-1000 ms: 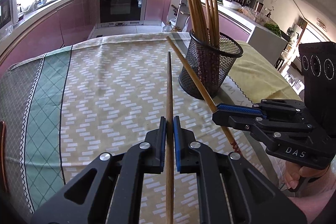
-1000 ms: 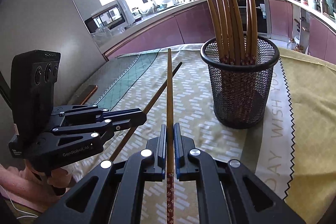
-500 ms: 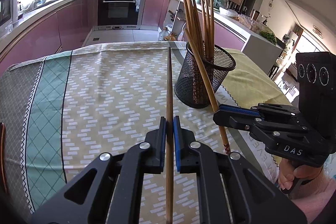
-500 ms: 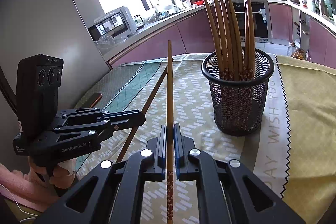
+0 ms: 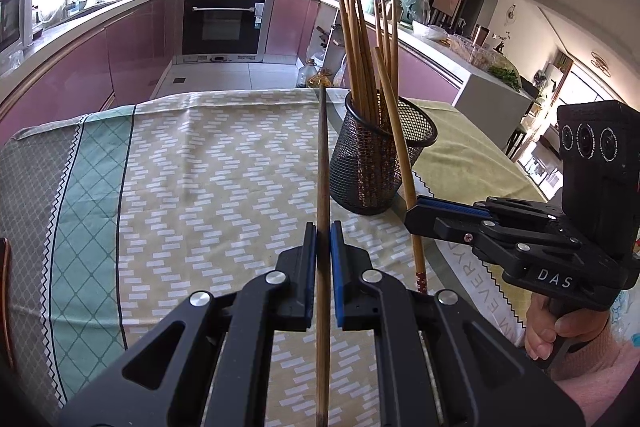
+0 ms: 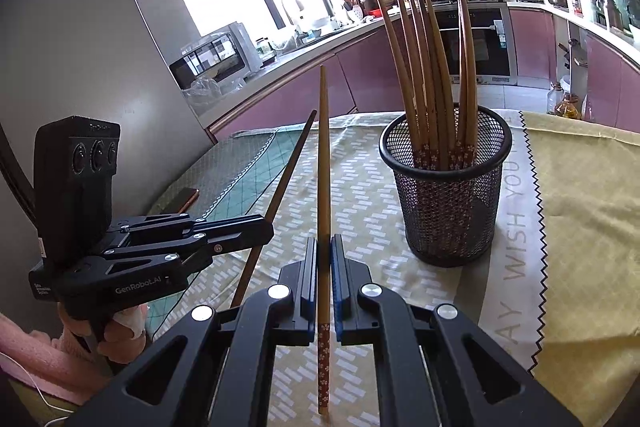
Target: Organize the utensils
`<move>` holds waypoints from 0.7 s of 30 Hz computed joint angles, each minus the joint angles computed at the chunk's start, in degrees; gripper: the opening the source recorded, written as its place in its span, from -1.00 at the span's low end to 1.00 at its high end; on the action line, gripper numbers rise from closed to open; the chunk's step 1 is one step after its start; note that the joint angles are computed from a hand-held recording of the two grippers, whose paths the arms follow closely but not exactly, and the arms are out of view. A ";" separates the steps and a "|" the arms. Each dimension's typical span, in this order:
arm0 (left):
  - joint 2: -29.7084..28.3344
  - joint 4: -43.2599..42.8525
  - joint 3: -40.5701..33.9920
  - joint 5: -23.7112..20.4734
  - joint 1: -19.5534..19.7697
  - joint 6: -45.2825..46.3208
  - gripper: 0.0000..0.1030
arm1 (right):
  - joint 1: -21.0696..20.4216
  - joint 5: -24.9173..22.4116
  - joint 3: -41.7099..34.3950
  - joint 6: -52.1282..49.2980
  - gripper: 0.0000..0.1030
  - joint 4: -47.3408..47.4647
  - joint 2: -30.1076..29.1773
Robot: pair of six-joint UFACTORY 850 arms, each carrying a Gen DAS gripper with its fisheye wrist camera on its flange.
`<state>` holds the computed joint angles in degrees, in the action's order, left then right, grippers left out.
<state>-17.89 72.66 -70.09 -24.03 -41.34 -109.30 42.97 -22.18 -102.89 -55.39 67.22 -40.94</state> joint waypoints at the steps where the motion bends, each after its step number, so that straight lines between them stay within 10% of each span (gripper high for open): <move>1: 0.11 0.28 0.07 0.11 -0.02 -0.29 -0.85 | -0.05 -0.01 0.20 -0.46 -0.89 0.50 0.14; 21: 0.93 2.58 0.41 -0.35 -0.34 -2.63 -0.85 | -0.37 -0.13 0.54 -2.15 -0.89 2.62 0.65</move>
